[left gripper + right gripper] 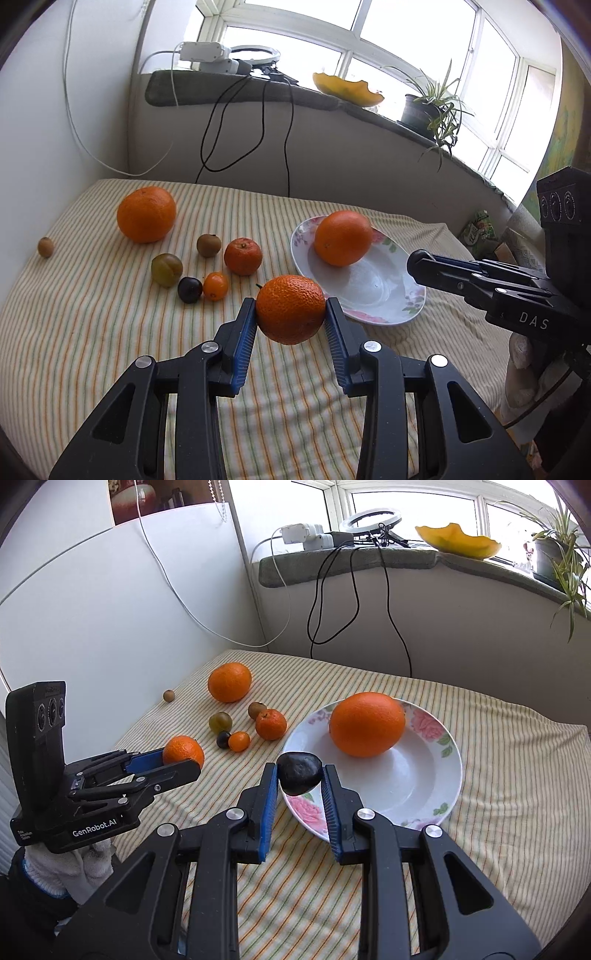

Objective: Organize fruits
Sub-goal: 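Carry the tangerine in the left tool while the right tool carries the plum to the plate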

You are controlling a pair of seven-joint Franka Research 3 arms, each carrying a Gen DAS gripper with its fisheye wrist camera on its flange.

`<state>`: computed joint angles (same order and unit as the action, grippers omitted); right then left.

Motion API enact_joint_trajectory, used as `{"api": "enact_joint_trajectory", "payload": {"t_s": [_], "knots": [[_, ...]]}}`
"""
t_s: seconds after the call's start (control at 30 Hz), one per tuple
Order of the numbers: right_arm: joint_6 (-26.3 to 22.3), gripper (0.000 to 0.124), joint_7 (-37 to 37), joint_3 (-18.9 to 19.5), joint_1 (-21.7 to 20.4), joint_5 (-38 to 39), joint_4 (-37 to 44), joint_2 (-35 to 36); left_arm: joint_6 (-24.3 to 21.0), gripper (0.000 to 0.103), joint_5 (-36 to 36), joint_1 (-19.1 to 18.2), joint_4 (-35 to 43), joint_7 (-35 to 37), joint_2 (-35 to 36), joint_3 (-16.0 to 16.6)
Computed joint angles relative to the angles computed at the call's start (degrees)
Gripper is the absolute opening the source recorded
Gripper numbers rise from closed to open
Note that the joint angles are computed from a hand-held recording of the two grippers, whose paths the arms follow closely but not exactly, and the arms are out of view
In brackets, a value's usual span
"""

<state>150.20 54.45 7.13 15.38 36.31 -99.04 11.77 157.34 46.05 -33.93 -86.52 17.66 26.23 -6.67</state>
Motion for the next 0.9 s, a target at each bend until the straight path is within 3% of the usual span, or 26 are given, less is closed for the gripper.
{"api": "enact_joint_trajectory", "payload": {"t_s": [0.47,0.9], "knots": [[1.4,0.025,2.0,-1.3,-1.8,-2.2,0.0,1.6,-3.6,0.036,-11.4,-1.0,16.9,17.1,11.8,-2.5],[-1.0,0.025,4.5,-1.7,-3.4,-5.5,5.2,7.0,-13.9,0.035,-23.1,-5.2,42.1,30.8,27.5,-1.8]]}}
